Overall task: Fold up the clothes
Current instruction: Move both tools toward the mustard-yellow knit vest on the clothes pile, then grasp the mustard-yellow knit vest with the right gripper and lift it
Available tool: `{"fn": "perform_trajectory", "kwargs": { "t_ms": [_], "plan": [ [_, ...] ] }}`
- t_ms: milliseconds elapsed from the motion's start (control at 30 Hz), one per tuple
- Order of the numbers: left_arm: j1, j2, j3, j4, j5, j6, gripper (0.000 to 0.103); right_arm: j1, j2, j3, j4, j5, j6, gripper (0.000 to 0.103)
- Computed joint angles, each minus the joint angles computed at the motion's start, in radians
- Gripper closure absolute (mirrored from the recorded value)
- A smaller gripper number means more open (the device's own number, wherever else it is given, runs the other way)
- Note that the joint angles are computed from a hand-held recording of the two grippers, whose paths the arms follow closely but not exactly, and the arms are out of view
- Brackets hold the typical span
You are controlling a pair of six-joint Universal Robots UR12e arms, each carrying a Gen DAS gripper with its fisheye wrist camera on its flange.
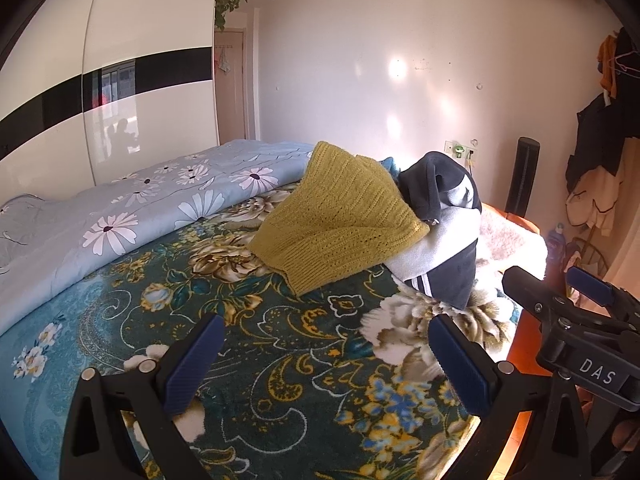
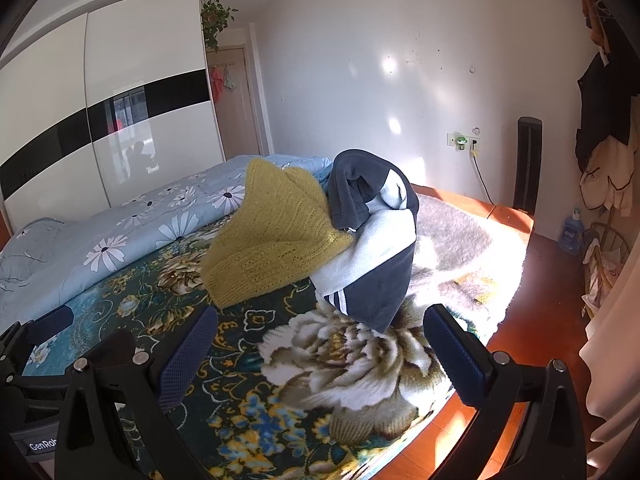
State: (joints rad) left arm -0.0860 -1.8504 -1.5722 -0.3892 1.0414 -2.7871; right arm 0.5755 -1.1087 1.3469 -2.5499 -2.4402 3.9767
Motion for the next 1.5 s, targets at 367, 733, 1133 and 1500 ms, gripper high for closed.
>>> {"fn": "perform_trajectory", "kwargs": {
  "t_ms": [367,733,1133,1500],
  "plan": [
    [0.010,-0.006,0.002,-0.007,-0.037,-0.046,0.000,0.004,0.011,-0.001,-0.066,-0.017,-0.045,0.000],
    [0.009,-0.011,0.005,0.023,-0.013,-0.021,0.000,-0.007,0.022,-0.002,-0.112,0.027,-0.068,0.000],
    [0.031,-0.024,-0.007,0.106,-0.024,-0.004,0.000,-0.017,0.049,-0.011,-0.207,0.069,-0.159,0.000],
    [0.112,-0.066,-0.026,0.248,0.113,-0.019,0.000,-0.106,0.115,-0.107,-0.111,0.345,-0.206,0.000]
  ]
}}
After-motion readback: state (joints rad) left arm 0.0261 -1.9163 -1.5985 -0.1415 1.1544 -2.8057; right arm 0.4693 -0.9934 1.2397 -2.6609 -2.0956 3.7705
